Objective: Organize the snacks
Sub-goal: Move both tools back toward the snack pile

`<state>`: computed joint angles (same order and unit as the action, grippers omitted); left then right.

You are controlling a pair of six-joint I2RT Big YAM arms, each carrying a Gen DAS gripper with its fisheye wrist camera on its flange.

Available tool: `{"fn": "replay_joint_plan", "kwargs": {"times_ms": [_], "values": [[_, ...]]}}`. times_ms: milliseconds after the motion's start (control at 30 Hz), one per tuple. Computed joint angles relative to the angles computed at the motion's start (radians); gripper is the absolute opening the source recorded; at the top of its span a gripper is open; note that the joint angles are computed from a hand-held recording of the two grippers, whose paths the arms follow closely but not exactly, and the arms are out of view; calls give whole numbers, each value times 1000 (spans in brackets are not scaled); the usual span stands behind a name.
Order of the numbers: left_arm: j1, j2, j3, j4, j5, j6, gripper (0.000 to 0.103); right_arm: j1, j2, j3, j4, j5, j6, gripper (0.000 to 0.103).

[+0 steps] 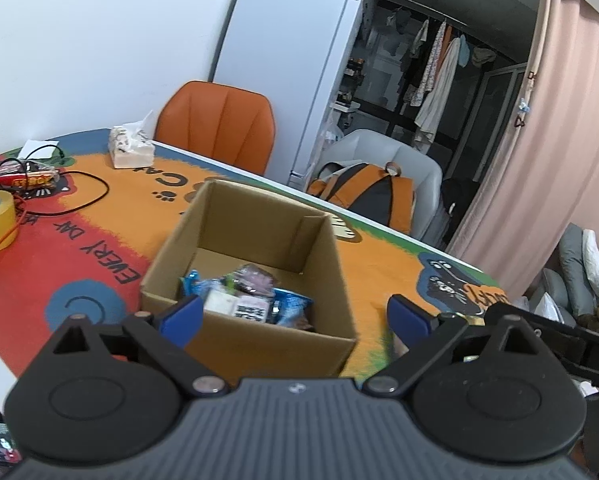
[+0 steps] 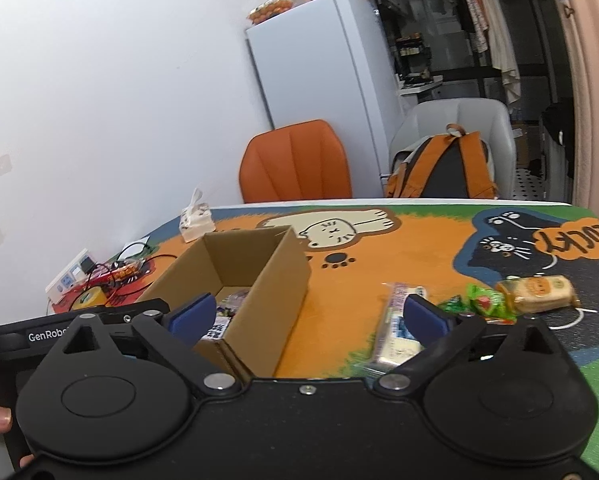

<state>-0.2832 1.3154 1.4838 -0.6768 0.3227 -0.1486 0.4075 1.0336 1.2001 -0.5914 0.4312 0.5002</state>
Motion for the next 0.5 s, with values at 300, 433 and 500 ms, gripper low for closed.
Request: {"fn": "replay_joint_plan", "kwargs": {"times_ms": [300, 433, 500], "values": [[-49, -6, -5, -3, -5, 3, 99, -34, -68, -56, -9, 5, 25, 103], [-73, -8, -9, -2, -5, 9, 99, -45, -92, -72, -19, 15, 33, 103], [-83, -11, -12, 1, -3, 12, 100, -51, -104, -82, -21, 16, 33, 103]]}}
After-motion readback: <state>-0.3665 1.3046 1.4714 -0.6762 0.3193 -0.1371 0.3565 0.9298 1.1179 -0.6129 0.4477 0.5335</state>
